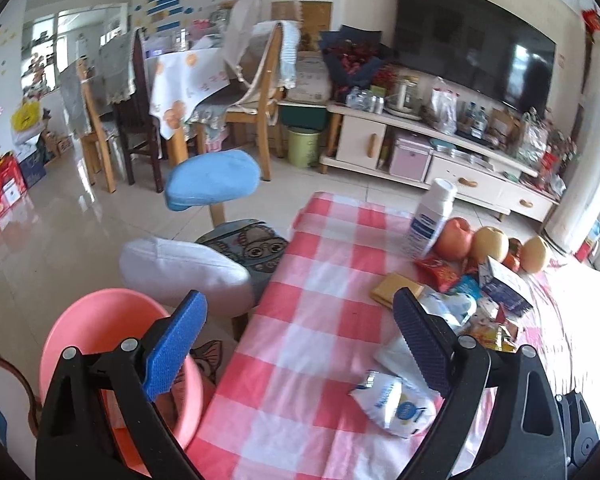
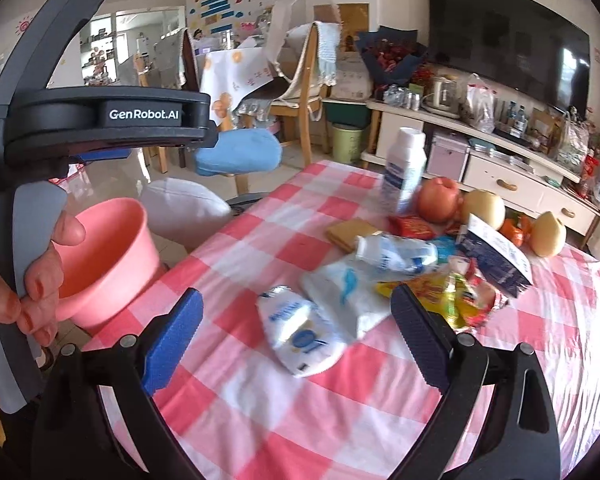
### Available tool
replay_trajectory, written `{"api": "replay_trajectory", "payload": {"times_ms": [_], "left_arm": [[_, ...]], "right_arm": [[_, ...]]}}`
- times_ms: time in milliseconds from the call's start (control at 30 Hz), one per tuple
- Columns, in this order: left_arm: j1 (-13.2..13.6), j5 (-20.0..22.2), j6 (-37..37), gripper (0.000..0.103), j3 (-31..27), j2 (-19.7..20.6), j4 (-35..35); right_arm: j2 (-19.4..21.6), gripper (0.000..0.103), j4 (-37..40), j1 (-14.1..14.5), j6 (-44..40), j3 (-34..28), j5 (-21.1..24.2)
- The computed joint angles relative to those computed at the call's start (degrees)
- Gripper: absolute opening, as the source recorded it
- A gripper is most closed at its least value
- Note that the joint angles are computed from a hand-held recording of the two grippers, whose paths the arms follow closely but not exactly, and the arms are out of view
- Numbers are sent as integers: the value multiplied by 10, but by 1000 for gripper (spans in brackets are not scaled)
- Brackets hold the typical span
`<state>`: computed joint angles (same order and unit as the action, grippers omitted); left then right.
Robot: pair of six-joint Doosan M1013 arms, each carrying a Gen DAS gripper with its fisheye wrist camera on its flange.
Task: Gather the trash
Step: 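Move both open tools back over the snack pile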
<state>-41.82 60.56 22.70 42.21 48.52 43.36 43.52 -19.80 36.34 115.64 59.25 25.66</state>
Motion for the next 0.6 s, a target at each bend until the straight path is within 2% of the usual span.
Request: {"api": "replay_trajectory", "payload": {"times_ms": [433,600], "left_arm": [[-19,40,112,93,-132,70,-38],[-24,67,166,93,-204,109,-60]], "right_arm": [[-30,95,-59,-29,90,62,-36],[-37,96,-90,-39,126,79,-40]]}}
